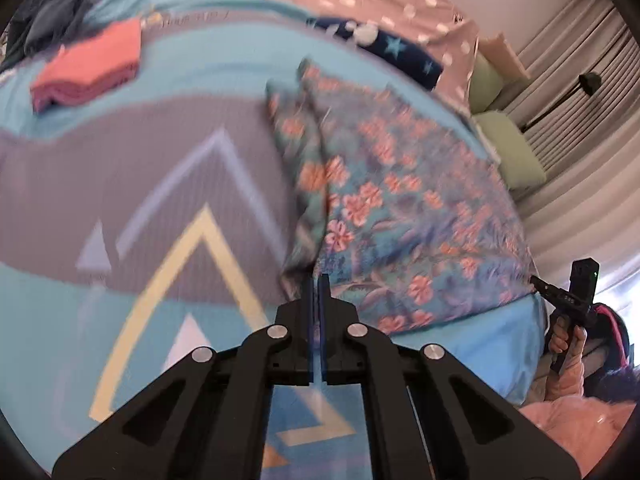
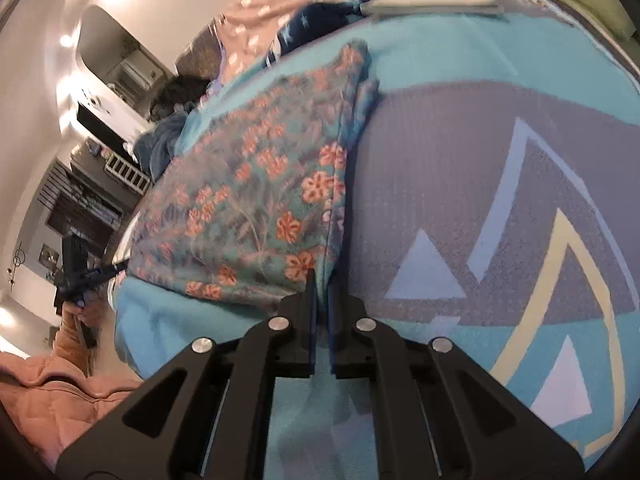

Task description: Fold small clothes

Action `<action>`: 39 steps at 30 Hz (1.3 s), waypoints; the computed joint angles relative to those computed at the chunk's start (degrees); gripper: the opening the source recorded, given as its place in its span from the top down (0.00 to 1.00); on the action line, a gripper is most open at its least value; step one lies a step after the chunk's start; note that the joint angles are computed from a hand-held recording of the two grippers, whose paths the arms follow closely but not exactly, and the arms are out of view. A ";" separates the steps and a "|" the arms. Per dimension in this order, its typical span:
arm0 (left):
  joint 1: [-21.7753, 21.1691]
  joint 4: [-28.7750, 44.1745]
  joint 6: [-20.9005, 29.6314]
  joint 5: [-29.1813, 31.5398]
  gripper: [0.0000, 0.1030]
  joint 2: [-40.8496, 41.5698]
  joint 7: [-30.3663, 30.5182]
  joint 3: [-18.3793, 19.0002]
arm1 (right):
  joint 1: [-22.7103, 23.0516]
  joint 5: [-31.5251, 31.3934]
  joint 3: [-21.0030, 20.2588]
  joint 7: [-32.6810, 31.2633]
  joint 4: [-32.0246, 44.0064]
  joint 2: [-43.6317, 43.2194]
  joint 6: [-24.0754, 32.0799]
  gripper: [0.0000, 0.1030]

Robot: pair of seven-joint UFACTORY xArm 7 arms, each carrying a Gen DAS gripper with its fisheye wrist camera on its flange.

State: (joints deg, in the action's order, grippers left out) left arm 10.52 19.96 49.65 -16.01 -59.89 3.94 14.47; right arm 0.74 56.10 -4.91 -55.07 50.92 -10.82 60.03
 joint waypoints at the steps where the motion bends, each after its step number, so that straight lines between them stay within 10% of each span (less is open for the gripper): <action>1: 0.10 -0.95 -0.94 -0.14 0.98 -0.92 0.18 -0.15 | -0.18 0.57 -0.17 0.34 -0.30 -0.57 -0.37 0.90; 3: 0.42 -1.00 -1.54 -0.25 0.97 -1.46 -0.37 -0.37 | -0.66 0.27 -0.15 2.11 -1.47 -2.49 -3.17 0.73; 8: 0.82 2.65 -0.50 4.61 0.80 -0.56 -2.03 -5.31 | -0.80 -1.65 -2.34 4.68 -4.72 -8.01 -4.40 0.68; 11: -3.24 5.38 -3.55 4.12 0.54 0.27 -2.12 -6.56 | 0.15 -0.46 -3.69 4.37 -6.61 -10.34 -2.81 0.56; 14: -10.64 9.48 -8.78 2.57 0.51 6.03 0.15 -7.51 | 1.10 0.53 -4.54 3.99 -9.08 -12.16 -0.55 0.54; 21: -26.24 30.18 -8.44 -5.50 0.51 35.15 8.36 -9.27 | 1.55 7.10 -5.86 5.98 -9.72 -8.61 3.97 0.43; 32: -27.46 73.18 7.98 4.69 0.47 75.87 -1.29 -21.34 | -1.01 15.16 -1.40 12.82 -5.25 -2.39 1.71 0.39; 35: -30.77 82.74 14.35 14.07 0.48 83.20 -6.64 -20.88 | -0.74 12.63 -0.20 14.68 -5.44 -3.36 -1.29 0.56; 36: -31.85 84.42 15.08 16.62 0.49 84.45 -7.54 -20.61 | -0.58 10.86 0.45 16.20 -5.48 -3.42 -3.17 0.86; 39: -33.47 86.19 15.34 21.53 0.85 85.76 -9.39 -19.81 | -0.16 10.16 -0.32 18.07 -5.58 -2.44 -3.05 0.92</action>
